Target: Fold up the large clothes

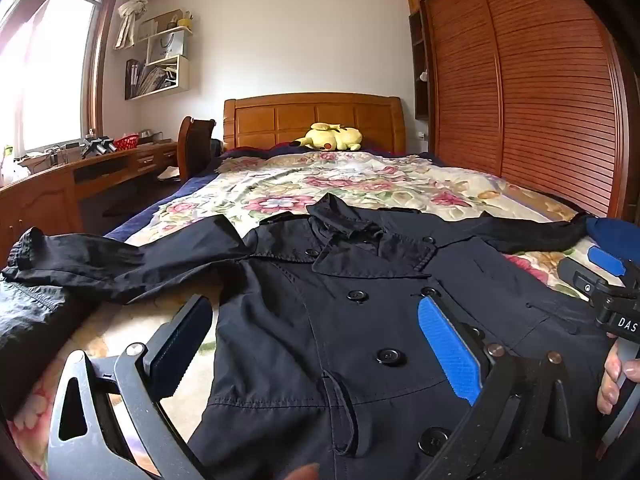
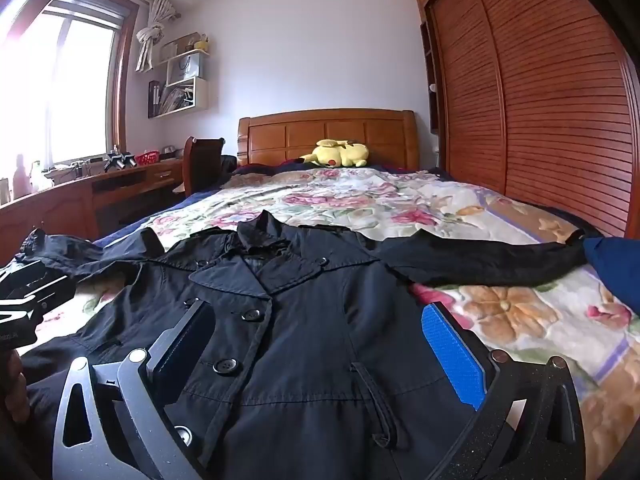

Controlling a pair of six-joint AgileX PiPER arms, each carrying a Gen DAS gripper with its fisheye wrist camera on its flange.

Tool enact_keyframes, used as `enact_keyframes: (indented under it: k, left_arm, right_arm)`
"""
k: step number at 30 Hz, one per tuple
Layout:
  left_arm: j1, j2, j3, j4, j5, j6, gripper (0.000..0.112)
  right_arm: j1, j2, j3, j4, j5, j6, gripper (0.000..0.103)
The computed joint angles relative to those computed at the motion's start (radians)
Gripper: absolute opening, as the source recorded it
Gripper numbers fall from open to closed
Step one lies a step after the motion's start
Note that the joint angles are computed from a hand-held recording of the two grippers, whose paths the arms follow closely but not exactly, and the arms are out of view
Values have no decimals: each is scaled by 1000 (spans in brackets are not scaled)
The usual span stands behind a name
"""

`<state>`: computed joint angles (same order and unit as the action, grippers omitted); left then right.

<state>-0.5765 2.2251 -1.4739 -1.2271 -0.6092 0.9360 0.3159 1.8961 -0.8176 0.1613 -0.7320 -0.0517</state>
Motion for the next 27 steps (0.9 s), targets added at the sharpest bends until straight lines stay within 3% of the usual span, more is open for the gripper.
enact_keyframes:
  k: [8,27]
  left_arm:
    - [-3,14,-30,-47,5,49,103]
    - [-5,-15,8,-11,-12,4,103]
  right_arm:
    - [-4,-2,-8,-10,18,4,103]
    - [-7,-2,3,-23,-3,22,103]
